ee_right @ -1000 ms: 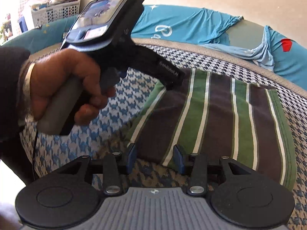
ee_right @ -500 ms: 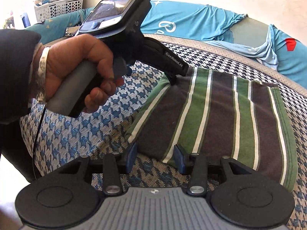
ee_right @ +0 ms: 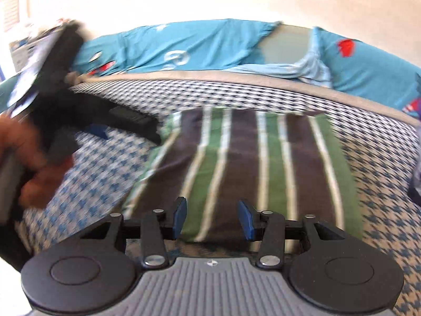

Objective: Fold clothes
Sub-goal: 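Bring both grippers to the edge of the folded striped shirt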

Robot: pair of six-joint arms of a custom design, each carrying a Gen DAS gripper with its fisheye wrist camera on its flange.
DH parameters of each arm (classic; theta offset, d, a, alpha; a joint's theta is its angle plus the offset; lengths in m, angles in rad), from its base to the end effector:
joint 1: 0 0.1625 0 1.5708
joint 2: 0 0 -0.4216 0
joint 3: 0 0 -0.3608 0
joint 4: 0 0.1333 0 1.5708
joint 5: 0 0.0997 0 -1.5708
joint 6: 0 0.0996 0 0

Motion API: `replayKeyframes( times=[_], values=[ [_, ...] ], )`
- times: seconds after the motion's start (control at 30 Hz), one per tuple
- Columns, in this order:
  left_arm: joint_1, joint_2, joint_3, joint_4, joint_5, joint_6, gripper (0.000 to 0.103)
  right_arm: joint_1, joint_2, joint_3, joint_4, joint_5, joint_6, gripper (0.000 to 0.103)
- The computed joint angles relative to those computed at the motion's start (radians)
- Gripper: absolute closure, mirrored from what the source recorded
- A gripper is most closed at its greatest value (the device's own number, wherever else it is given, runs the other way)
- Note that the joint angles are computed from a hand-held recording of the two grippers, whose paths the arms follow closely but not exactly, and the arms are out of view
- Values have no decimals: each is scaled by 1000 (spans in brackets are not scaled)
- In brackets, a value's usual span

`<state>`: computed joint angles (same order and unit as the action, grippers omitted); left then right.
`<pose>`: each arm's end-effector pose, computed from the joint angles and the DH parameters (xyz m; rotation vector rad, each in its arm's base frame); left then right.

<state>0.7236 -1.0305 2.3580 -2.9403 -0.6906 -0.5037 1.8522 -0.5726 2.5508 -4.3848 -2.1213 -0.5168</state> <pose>-0.1652 -0.4263 0.1147 0.3830 2.3458 -0.7387 0.1728 -0.3053 0.0767 0.6398 -2.2735 0.9557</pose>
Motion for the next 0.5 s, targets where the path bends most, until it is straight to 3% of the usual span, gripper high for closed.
replayKeyframes(
  times=[0.2,0.5],
  values=[
    [-63,-34,50,81,-17,-82,0,-1,-16,-16,15,-78,45,60],
    [-127,-55,96,125,-60,-155,0,-35,-58,-26,39,-97,95,55]
  ],
)
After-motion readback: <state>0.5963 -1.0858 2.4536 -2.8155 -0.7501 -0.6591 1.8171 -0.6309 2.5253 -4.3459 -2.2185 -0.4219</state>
